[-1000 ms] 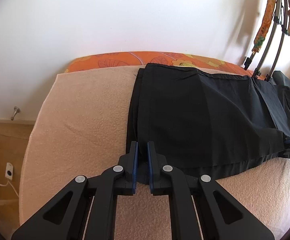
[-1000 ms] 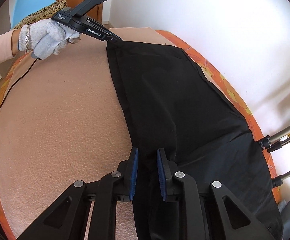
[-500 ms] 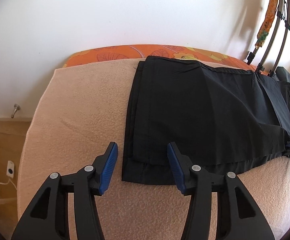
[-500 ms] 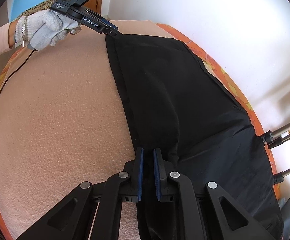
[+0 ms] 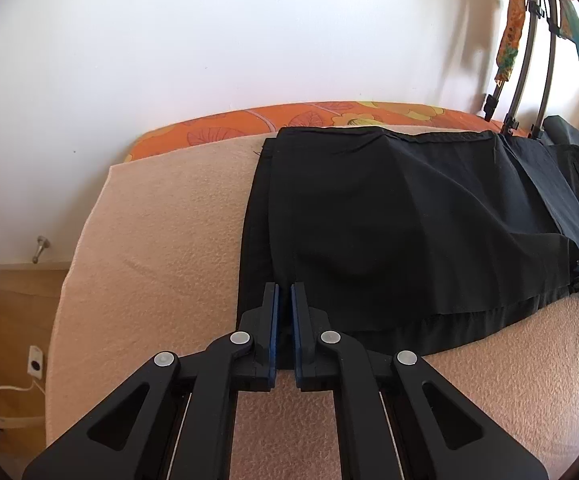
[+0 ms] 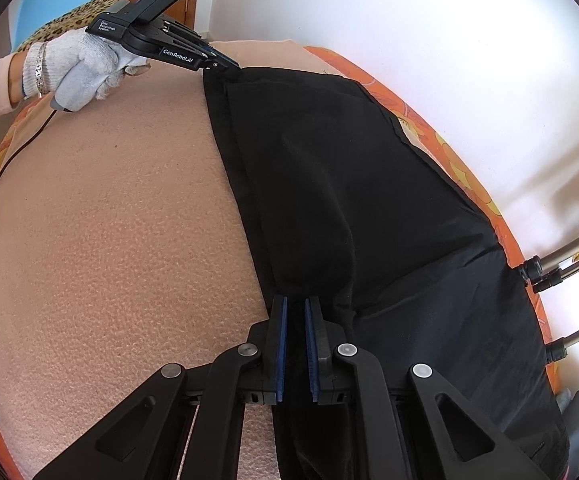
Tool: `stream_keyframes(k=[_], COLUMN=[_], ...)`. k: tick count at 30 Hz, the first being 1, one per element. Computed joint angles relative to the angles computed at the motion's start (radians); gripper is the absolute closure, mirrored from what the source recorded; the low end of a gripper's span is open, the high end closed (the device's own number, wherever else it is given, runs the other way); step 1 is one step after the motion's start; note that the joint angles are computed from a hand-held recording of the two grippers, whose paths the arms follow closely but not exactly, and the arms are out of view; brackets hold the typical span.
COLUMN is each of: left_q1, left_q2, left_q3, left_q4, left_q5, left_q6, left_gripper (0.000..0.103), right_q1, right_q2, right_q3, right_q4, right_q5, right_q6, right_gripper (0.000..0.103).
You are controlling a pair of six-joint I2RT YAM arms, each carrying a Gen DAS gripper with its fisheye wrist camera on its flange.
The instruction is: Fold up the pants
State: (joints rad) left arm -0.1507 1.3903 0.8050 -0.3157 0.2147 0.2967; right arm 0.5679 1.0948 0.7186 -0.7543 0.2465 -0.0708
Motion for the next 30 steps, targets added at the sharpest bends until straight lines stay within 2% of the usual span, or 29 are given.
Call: stream_keyframes(k=[5,8,11,12,14,16,17,18,19,20,23,24,28,30], left_q1=[-0.012,0.012,0.047,0.060,0.115,0.128,0.130,0.137,0.141,0.146,0.155,0.154,0.107,0.070], left_q2=[-0.055,-0.045,-0.001,0.014,0.037,0.008,-0.001,0.000,0.001,0.004,0.060,0.077,0.116,0.103], left_q3=[-0.040,-0.035,0.001,0.017,0.055,0.044,0.043,0.052,0.058,0.063,0.108,0.119,0.147,0.129], left_q4=[0.019,0.013,-0.005,-0.014,-0.061,-0.049,-0.055,-0.073,-0.088,-0.097,-0.159,-0.168,-0.187,-0.160], left_q5=[-0.023,-0.041,-0.045,-0.039,0.073,0.088,0.104,0.128,0.147,0.169,0.242,0.248,0.184,0.133], left_q6=[0.011,0.012,0.002,-0.010,-0.026,-0.028,-0.026,-0.027,-0.035,-0.045,-0.099,-0.126,-0.179,-0.181], left_gripper=[0.100,0.100,0.101,0.101,0.101,0.098,0.091,0.079,0.073,0.064,0.048,0.044,0.043,0.043], right_q1=[0.006,-0.021,-0.014,-0.008,-0.001,0.001,-0.006,-0.016,-0.022,-0.028,-0.045,-0.053,-0.064,-0.017], right_q2=[0.006,-0.005,0.019,0.034,0.055,0.068,0.061,0.056,0.049,0.040,0.031,0.034,0.104,0.157], right_q3=[0.017,0.030,0.033,0.034,0.037,0.048,0.055,0.069,0.085,0.102,0.161,0.181,0.262,0.292], right_q4=[-0.003,-0.010,-0.004,-0.001,-0.004,-0.030,-0.050,-0.077,-0.097,-0.109,-0.108,-0.097,-0.044,-0.012], right_q5=[0.021,-0.025,-0.023,-0.022,-0.016,-0.025,-0.049,-0.078,-0.085,-0.085,-0.109,-0.115,-0.162,-0.135], right_q6=[0.008,0.014,0.002,0.000,-0.006,-0.018,-0.035,-0.046,-0.045,-0.036,0.002,0.022,0.086,0.104], right_gripper=[0.099,0.099,0.099,0.100,0.100,0.100,0.099,0.098,0.087,0.080,0.070,0.067,0.063,0.062])
